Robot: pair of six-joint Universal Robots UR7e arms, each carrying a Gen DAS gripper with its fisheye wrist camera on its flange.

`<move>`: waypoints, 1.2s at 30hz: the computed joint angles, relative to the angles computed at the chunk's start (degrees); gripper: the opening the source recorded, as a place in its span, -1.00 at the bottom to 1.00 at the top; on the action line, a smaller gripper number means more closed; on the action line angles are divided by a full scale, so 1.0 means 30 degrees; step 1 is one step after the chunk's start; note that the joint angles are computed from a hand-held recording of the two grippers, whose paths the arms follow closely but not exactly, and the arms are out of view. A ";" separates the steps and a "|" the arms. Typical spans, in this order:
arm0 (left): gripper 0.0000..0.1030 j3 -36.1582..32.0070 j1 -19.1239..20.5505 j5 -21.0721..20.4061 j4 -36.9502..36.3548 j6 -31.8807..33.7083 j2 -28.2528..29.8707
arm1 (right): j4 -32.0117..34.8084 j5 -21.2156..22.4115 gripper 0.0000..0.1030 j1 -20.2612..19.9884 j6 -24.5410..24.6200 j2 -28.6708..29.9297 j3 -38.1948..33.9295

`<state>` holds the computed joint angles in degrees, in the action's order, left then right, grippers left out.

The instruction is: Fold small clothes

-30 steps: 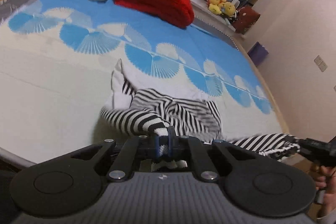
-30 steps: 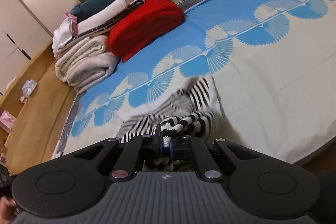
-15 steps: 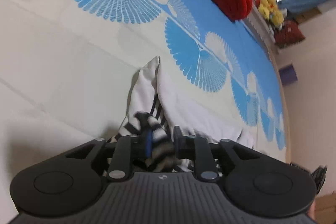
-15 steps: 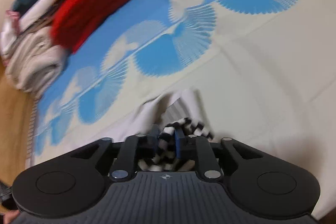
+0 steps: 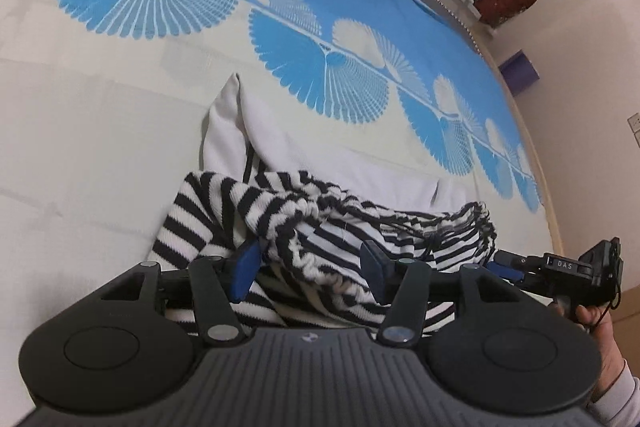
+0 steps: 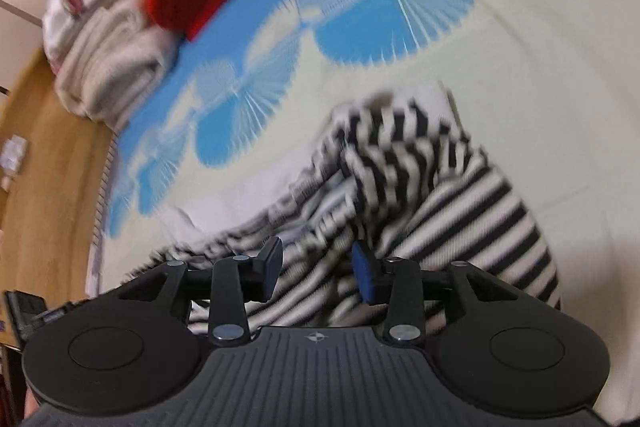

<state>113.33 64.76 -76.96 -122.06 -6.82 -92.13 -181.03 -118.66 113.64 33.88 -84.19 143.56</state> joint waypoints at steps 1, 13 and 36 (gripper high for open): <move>0.16 -0.0030 0.0064 -0.0115 0.0054 -0.0109 0.0063 | -0.0158 0.0121 -0.17 -0.0049 -0.0029 0.0232 -0.0004; -0.80 0.0857 -0.0750 0.2024 -0.5856 -0.0583 0.0470 | -0.2641 -0.2521 -0.75 0.0357 -0.1052 0.3282 -0.1468; 0.11 0.0424 -0.1349 0.2017 -0.3970 0.2364 0.2226 | -0.5101 -0.2889 -0.11 0.0522 -0.4243 0.3835 -0.2390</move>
<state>114.60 60.71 -70.91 -133.97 0.27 -85.46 -196.34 -127.33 115.21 21.15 -72.69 136.39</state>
